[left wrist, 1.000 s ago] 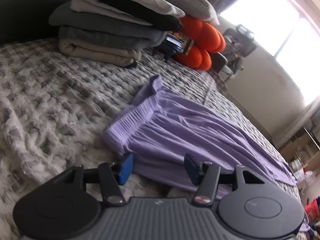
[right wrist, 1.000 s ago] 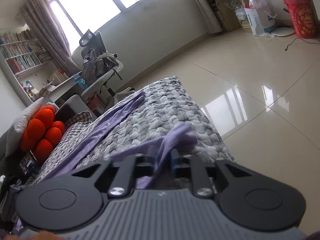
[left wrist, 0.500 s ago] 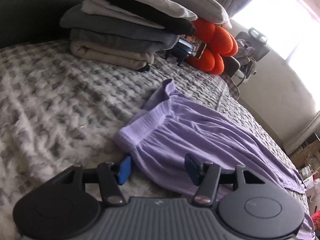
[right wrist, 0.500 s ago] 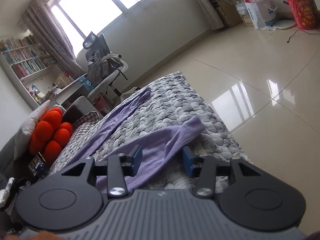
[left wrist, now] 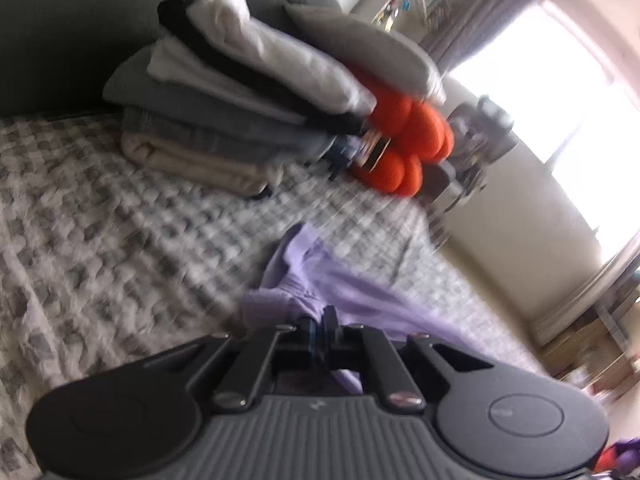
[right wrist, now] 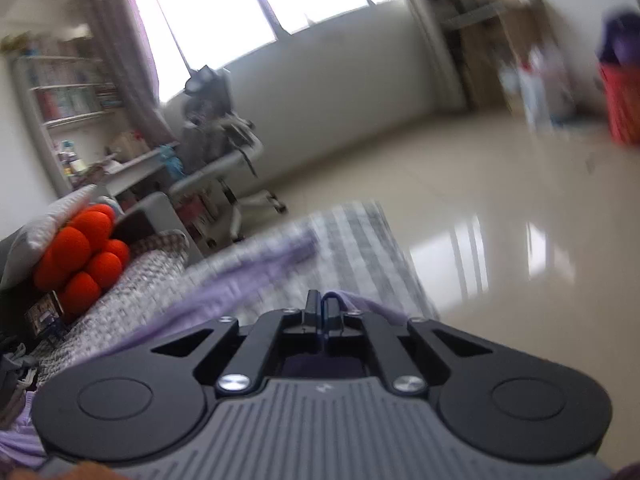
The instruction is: Fold clothes
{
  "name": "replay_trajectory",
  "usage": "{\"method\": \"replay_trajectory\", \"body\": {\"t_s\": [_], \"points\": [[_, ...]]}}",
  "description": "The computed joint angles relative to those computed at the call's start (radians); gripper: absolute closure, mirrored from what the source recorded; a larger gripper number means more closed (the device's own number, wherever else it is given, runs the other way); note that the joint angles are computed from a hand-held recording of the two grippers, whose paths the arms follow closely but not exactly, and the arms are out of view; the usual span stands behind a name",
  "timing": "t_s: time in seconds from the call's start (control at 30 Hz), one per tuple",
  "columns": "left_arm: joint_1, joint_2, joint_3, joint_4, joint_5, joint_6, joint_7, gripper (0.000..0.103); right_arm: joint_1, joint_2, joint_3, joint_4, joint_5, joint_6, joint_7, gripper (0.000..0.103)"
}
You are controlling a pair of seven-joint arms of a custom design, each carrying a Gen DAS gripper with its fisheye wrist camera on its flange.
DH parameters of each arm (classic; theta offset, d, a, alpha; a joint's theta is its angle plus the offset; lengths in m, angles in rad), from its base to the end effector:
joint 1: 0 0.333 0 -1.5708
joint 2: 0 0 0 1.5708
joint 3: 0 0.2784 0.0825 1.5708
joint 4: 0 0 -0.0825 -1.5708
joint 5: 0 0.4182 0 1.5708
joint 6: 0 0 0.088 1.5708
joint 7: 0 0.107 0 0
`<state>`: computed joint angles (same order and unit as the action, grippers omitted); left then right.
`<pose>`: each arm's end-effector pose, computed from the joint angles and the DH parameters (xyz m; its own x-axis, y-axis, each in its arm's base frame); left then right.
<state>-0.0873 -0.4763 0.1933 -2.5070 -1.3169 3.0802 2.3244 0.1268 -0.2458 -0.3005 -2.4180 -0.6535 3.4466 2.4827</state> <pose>0.4583 0.1299 0.4640 0.2702 -0.7772 0.5683 -0.3688 -0.6288 -0.6845 0.5226 -0.0267 0.4869 -0.0878 -0.9170 -0.3891 -0.3316 0.3952 -0.8567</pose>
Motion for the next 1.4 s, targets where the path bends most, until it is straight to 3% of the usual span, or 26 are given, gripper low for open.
{"method": "replay_trajectory", "body": {"t_s": [0.1, 0.17, 0.3, 0.4, 0.5, 0.57, 0.7, 0.73, 0.8, 0.93, 1.03, 1.23, 1.27, 1.33, 1.4], "points": [[-0.03, -0.081, 0.033, -0.021, -0.075, 0.022, 0.086, 0.1, -0.063, -0.022, 0.068, 0.024, 0.05, 0.051, -0.071, 0.102], [-0.036, -0.133, 0.036, -0.051, -0.104, 0.039, 0.122, 0.1, -0.088, -0.062, 0.084, -0.03, 0.072, 0.087, -0.085, 0.102], [0.067, -0.172, -0.065, -0.144, 0.082, 0.043, -0.024, 0.1, -0.118, -0.146, 0.09, -0.141, 0.092, 0.155, -0.094, 0.102], [0.124, -0.185, -0.104, -0.197, 0.181, 0.014, -0.107, 0.1, -0.084, -0.172, 0.04, -0.216, 0.035, 0.035, -0.071, 0.102], [0.174, -0.206, -0.143, -0.244, 0.271, -0.009, -0.184, 0.1, -0.074, -0.182, 0.006, -0.286, 0.067, -0.029, -0.087, 0.102], [0.183, -0.221, -0.151, -0.269, 0.309, -0.003, -0.212, 0.1, -0.134, -0.193, 0.061, -0.324, 0.129, -0.029, -0.11, 0.102], [0.181, -0.236, -0.138, -0.294, 0.369, -0.009, -0.256, 0.1, -0.143, -0.225, 0.061, -0.358, 0.182, -0.012, -0.161, 0.102], [0.188, -0.237, -0.143, -0.299, 0.388, -0.016, -0.273, 0.1, -0.124, -0.231, 0.044, -0.355, 0.18, -0.019, -0.178, 0.102], [0.198, -0.231, -0.154, -0.304, 0.426, -0.016, -0.305, 0.099, -0.036, -0.228, -0.049, -0.333, 0.126, -0.032, -0.191, 0.102], [0.221, -0.209, -0.188, -0.317, 0.496, 0.021, -0.367, 0.099, 0.074, -0.215, -0.116, -0.306, 0.181, -0.072, -0.232, 0.091], [0.206, -0.202, -0.174, -0.325, 0.537, 0.037, -0.386, 0.099, 0.182, -0.208, -0.22, -0.299, 0.224, -0.089, -0.234, 0.091], [0.193, -0.192, -0.143, -0.334, 0.614, 0.042, -0.436, 0.099, 0.319, -0.237, -0.351, -0.308, 0.289, -0.108, -0.288, 0.087], [0.192, -0.19, -0.139, -0.336, 0.628, 0.043, -0.444, 0.099, 0.317, -0.241, -0.347, -0.31, 0.305, -0.114, -0.293, 0.072], [0.189, -0.188, -0.133, -0.339, 0.655, 0.048, -0.46, 0.099, 0.291, -0.243, -0.315, -0.314, 0.341, -0.126, -0.3, 0.055], [0.187, -0.191, -0.132, -0.345, 0.686, 0.058, -0.472, 0.099, 0.246, -0.241, -0.262, -0.318, 0.376, -0.139, -0.305, 0.055]]}}
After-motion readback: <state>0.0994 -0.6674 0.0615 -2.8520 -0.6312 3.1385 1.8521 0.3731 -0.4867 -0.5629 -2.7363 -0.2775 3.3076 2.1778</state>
